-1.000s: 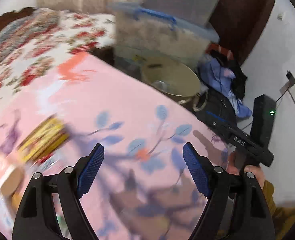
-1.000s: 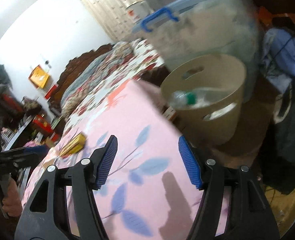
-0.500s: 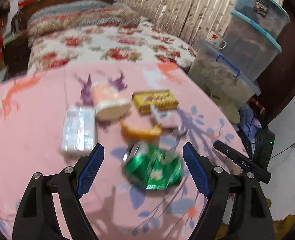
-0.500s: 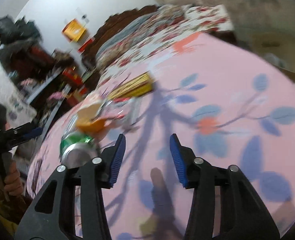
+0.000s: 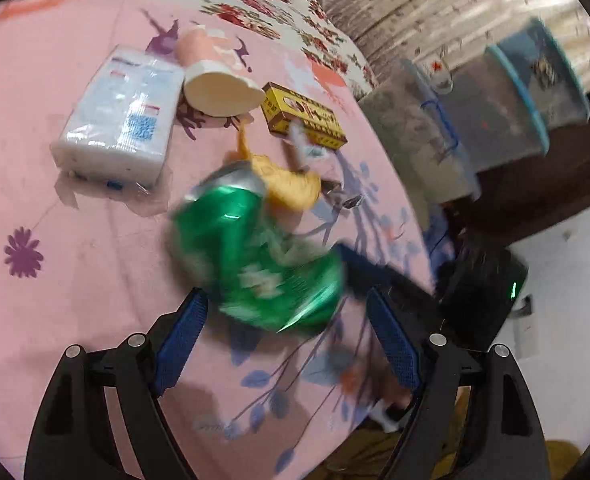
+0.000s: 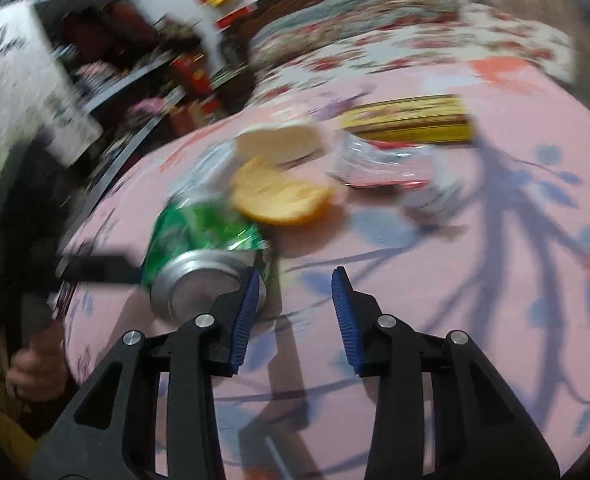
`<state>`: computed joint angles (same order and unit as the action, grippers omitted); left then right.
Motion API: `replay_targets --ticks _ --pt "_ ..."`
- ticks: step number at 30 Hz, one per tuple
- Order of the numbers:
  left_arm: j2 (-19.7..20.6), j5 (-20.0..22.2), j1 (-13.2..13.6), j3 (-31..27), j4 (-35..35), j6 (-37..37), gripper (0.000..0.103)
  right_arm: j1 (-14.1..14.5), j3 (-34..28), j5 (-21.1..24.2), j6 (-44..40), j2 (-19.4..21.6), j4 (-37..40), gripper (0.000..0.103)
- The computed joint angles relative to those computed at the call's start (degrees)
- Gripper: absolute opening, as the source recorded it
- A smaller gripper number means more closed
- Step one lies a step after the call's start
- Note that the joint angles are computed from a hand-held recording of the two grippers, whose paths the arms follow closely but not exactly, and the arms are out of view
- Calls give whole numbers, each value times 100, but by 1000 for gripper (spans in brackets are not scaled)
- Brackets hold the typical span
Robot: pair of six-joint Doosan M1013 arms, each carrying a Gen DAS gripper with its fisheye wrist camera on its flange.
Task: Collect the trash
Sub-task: 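Grasp the crushed green can with the left gripper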
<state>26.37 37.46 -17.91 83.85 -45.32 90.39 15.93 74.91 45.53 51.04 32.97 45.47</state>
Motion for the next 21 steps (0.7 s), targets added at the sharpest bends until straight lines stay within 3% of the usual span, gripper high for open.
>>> replay_targets --ticks 4,10,12,14,17,21 --pt "-36 -128 29 103 -117 81 77 145 114 -378 -245 -134 -368 40" --pt "-41 -217 108 178 -420 225 74 263 -235 -703 176 -9 -1220 41" --pt "-36 -268 98 164 -235 76 63 190 -447 -443 323 108 -1101 41" --pt "-23 -248 102 146 -41 -66 23 67 -697 -81 665 280 -767 41" --pt "2 -209 147 190 -338 63 23 -86 -1029 403 1484 563 -367 41" --pt "-47 -260 150 241 -305 94 22 -176 -1067 656 1777 686 93 42"
